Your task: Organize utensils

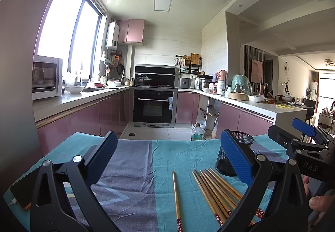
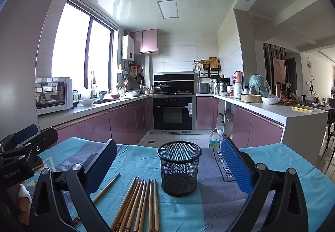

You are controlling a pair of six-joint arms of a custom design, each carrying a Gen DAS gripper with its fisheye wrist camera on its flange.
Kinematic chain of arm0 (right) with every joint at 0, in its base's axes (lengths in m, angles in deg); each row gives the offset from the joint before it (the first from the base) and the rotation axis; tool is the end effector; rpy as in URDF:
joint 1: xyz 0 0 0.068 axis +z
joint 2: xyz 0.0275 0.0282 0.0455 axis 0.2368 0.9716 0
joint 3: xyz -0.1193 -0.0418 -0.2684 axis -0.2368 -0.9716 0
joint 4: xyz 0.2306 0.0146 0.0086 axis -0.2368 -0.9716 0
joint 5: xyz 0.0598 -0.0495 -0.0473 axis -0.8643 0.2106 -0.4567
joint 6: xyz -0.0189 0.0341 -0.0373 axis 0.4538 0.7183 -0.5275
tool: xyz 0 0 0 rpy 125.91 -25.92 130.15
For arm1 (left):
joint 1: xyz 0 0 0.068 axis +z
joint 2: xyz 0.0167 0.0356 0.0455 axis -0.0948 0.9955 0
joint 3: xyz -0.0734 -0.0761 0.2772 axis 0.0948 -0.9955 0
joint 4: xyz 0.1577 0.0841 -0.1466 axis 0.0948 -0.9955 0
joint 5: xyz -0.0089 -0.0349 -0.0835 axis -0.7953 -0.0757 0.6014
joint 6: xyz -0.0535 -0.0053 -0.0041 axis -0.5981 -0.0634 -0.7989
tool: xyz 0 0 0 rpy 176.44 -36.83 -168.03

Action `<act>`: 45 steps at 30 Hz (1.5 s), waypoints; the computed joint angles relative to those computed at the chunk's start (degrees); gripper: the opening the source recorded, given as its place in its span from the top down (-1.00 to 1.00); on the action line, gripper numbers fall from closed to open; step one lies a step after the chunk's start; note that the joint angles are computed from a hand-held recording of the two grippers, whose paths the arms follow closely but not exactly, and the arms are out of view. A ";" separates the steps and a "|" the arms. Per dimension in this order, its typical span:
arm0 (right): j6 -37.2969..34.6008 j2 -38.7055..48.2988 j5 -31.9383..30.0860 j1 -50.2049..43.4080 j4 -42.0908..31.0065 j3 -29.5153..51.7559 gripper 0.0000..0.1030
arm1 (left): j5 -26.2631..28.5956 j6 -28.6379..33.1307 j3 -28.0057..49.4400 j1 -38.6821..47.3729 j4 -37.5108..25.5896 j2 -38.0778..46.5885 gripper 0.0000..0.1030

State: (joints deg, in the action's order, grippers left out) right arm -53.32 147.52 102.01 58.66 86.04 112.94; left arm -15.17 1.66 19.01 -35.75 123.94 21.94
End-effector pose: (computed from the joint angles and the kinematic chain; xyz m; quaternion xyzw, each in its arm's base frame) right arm 0.1940 0.1560 0.2595 0.0367 0.7510 -0.0135 0.6591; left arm 0.2758 -0.1508 0.2345 0.0865 0.7367 -0.1018 0.6629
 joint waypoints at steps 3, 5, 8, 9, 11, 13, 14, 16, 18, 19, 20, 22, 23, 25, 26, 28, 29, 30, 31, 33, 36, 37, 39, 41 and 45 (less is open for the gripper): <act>0.07 0.15 0.15 0.19 -0.01 0.08 -0.87 | 0.27 -0.06 -0.01 0.19 -0.02 0.09 -0.89; 0.19 0.04 -0.13 0.01 -0.06 -0.01 -0.87 | 0.28 -0.10 -0.02 0.23 0.08 0.17 -0.89; 0.27 0.31 -0.05 0.10 0.10 0.02 -0.87 | 0.18 -0.07 -0.04 0.21 0.22 0.25 -0.89; 0.32 0.31 -0.06 0.12 0.15 0.00 -0.87 | -0.10 -0.07 0.02 -0.07 0.45 0.61 -0.89; 0.41 0.40 -0.20 0.04 0.05 0.06 -0.87 | -0.09 -0.16 -0.03 -0.08 0.59 0.66 -0.89; 0.47 0.47 -0.28 -0.01 0.13 0.02 -0.87 | -0.21 -0.08 0.10 -0.16 0.39 0.75 -0.89; 0.51 0.51 -0.29 -0.01 0.11 0.04 -0.87 | -0.41 -0.18 0.17 -0.37 0.04 0.58 -0.89; 0.63 0.58 -0.53 -0.13 0.22 -0.06 -0.87 | -0.85 -0.24 0.19 -0.73 0.05 0.82 -0.89; 0.81 0.51 -0.61 -0.22 0.52 -0.46 -0.87 | -0.96 -0.31 0.08 -0.88 0.13 0.88 -0.89; 1.01 0.37 -0.70 -0.26 0.51 -0.67 -0.87 | -0.94 -0.30 0.05 -0.89 0.15 0.90 -0.89; 1.16 0.34 -0.77 -0.30 0.58 -0.83 -0.87 | -0.78 -0.34 0.23 -0.73 -0.03 0.89 -0.89; 1.30 0.29 -0.87 -0.40 0.46 -0.91 -0.87 | -0.86 -0.31 0.31 -0.85 -0.14 0.99 -0.89; 1.32 0.31 -0.84 -0.40 0.51 -0.95 -0.87 | -0.85 -0.36 0.32 -0.81 -0.29 0.91 -0.89; 1.37 0.27 -0.90 -0.38 0.52 -1.00 -0.87 | -0.88 -0.43 0.30 -0.88 -0.40 0.83 -0.89; 1.33 0.28 -0.92 -0.42 0.45 -0.90 -0.87 | -0.95 -0.45 0.32 -0.92 -0.50 0.85 -0.89; 1.37 0.26 -1.06 -0.54 0.19 -0.75 -0.87 | -1.11 -0.60 0.27 -1.04 -0.58 0.84 -0.89; 1.37 0.26 -1.06 -0.54 0.19 -0.75 -0.87 | -0.97 -0.60 0.51 -0.93 -0.92 0.77 -0.89; 1.37 0.25 -1.01 -0.54 0.17 -0.72 -0.87 | -1.15 -0.67 0.49 -1.05 -0.91 0.80 -0.89; 1.51 0.28 -1.17 -0.61 0.05 -0.70 -0.87 | -1.27 -0.72 0.54 -1.14 -1.00 0.81 -0.89; 1.50 0.30 -1.40 -0.84 -0.22 -0.51 -0.87 | -1.11 -0.89 0.77 -1.02 -1.58 0.66 -0.89; 1.57 0.53 -1.58 -0.97 -0.29 -0.37 -0.87 | -1.35 -1.04 0.97 -1.24 -1.89 0.73 -0.89; 1.54 0.59 -1.52 -0.98 -0.23 -0.35 -0.87 | -1.52 -1.13 0.94 -1.41 -1.90 0.72 -0.89; 1.53 0.67 -1.69 -1.04 0.01 -0.45 -0.87 | -1.40 -1.05 0.94 -1.30 -1.96 0.71 -0.89; 1.59 0.69 -1.66 -1.06 -0.07 -0.46 -0.87 | -0.89 -1.11 1.17 -0.81 -2.46 0.61 -0.89; 1.89 0.70 -2.07 -1.40 -0.30 -0.49 -0.87 | -0.93 -1.13 1.05 -0.86 -2.39 0.60 -0.89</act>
State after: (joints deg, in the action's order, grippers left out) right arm -51.43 148.21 99.94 57.26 85.75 112.46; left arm -16.10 0.52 20.06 -36.61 121.55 22.55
